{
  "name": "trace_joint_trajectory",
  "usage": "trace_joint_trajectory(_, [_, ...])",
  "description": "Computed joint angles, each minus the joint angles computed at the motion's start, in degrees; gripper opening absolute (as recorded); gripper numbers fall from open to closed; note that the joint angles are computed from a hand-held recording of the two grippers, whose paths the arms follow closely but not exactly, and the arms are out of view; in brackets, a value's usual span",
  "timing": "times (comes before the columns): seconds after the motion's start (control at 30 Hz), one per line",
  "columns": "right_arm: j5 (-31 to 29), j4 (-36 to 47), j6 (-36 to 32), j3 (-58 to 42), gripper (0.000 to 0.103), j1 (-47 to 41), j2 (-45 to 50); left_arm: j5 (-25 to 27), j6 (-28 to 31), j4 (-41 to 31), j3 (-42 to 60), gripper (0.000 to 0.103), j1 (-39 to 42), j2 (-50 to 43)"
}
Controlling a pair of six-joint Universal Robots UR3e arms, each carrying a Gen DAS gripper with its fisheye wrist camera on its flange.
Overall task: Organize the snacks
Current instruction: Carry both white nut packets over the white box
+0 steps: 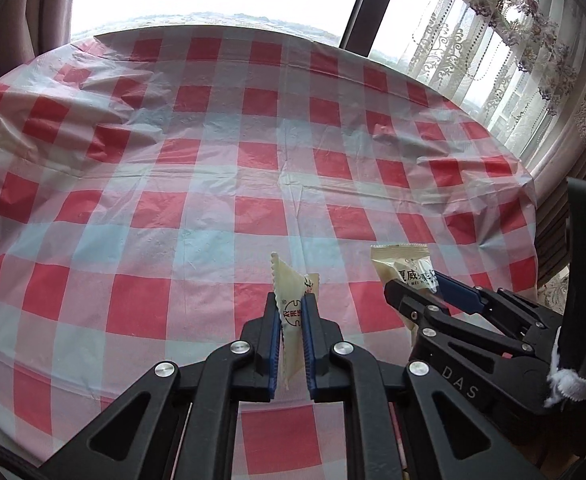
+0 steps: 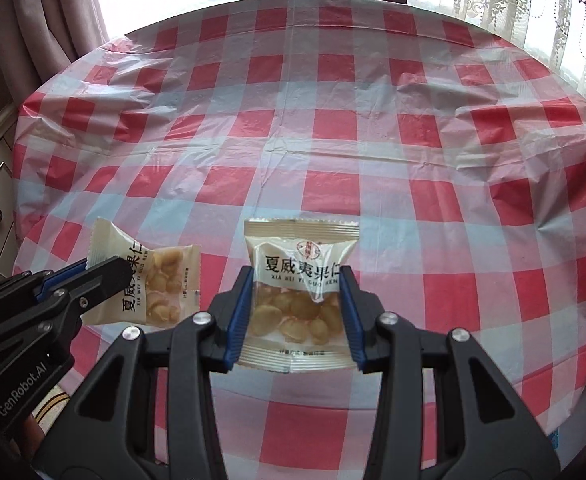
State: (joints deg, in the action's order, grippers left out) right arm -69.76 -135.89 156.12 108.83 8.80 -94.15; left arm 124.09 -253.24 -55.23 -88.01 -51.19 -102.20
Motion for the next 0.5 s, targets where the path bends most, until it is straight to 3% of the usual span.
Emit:
trace_joint_trajectory(0.27, [7.7,16.4,-12.5,7.4,0.045,-18.2,-17.7,-2.3,2.2,3.0,9.8,0.010,-4.0,-7.7])
trace_joint_trajectory(0.5, [13.9,39.9,-31.5,6.5,0.045,-41.4,-29.5,-5.2,5.7,3.1,21.8,0.010,-6.1,-16.0])
